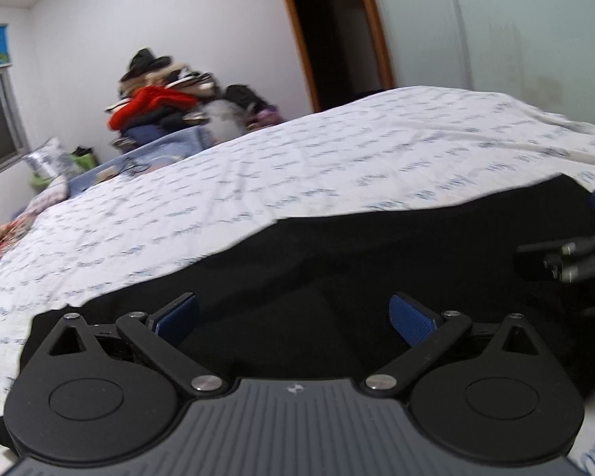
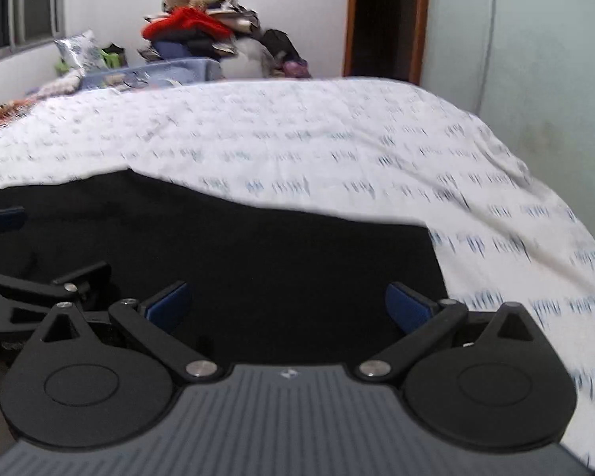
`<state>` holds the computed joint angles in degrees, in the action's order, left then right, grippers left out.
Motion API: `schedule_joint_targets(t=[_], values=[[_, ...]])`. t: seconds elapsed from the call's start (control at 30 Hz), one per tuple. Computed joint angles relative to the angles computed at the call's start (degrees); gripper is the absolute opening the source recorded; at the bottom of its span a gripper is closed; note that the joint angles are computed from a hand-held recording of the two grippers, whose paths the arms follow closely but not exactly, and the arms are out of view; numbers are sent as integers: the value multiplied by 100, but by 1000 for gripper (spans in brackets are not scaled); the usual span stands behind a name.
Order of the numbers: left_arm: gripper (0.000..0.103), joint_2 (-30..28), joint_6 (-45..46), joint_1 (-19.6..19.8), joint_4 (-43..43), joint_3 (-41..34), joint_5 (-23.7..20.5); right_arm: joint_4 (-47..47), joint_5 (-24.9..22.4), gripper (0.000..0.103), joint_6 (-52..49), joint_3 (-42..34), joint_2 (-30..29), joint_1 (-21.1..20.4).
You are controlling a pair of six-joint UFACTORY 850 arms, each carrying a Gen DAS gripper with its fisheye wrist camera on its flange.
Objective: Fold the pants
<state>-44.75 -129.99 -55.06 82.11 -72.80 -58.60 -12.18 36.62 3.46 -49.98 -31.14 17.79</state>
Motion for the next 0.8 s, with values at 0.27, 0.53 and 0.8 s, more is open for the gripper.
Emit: schedule_joint_targets(t=[0.27, 0.53, 0.8], values=[[103, 512, 46, 440, -672, 504, 1087, 637, -918, 103, -1206, -693, -433, 345], [103, 615, -201, 600, -303, 541, 683, -1460, -1081, 103, 1165, -898, -388, 110], [103, 475, -40, 851, -646, 521, 1081, -216, -1333, 103, -101, -1235, -666, 424]])
